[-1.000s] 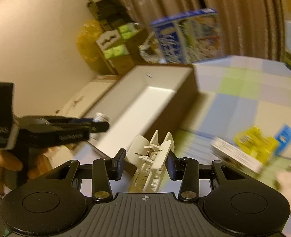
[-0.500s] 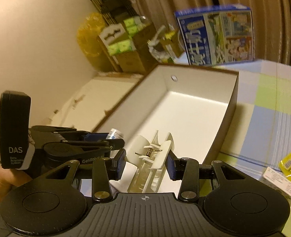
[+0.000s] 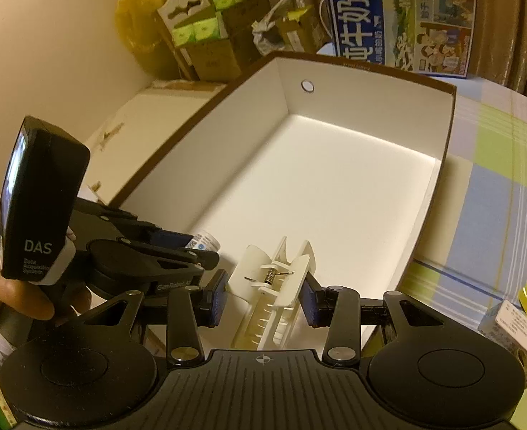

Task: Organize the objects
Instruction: 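Carry the pill bottle and clip into the open box with both tools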

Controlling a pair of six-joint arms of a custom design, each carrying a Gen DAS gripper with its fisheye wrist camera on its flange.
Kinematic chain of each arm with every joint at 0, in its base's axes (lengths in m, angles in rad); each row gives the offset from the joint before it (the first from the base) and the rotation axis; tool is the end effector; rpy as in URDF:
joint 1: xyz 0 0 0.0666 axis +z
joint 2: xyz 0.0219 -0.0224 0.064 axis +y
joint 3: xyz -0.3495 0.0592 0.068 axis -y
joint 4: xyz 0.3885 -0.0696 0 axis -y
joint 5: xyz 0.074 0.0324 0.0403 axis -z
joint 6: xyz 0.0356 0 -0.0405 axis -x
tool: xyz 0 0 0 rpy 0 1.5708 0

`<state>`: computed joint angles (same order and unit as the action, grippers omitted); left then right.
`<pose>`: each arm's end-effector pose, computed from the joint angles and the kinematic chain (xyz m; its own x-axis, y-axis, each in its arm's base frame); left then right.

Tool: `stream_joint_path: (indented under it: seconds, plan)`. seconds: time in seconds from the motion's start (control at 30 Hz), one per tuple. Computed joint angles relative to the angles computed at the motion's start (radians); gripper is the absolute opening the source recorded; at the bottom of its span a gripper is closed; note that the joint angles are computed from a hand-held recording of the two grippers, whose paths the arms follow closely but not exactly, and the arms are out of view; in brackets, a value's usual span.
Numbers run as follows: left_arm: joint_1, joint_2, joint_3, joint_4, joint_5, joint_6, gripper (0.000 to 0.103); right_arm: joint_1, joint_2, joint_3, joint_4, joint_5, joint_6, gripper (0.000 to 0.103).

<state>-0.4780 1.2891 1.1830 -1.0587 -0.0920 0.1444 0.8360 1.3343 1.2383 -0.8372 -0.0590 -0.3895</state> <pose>0.3737 -0.1904 0.3435 -0.8685 0.2886 -0.4030 0.3040 0.9523 0.0267 0.3057 0.3409 0.3609 -0.7886 -0.3073 -0.5327 -0.5024 0.8214 0.2699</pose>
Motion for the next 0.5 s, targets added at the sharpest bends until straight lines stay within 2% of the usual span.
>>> stream_joint_path:
  seconds: [0.2, 0.33, 0.5]
  plan:
    - [0.008, 0.011, 0.006, -0.005, 0.017, -0.022, 0.024, 0.004, 0.032, 0.021, -0.029, 0.002, 0.019, 0.039]
    - [0.011, 0.001, 0.008, -0.009, 0.007, -0.038, 0.032, 0.012, 0.051, 0.044, -0.051, 0.017, 0.046, 0.039]
    - [0.021, -0.017, 0.008, -0.018, 0.034, -0.044, 0.037, 0.024, 0.075, 0.058, -0.063, 0.030, 0.066, 0.039]
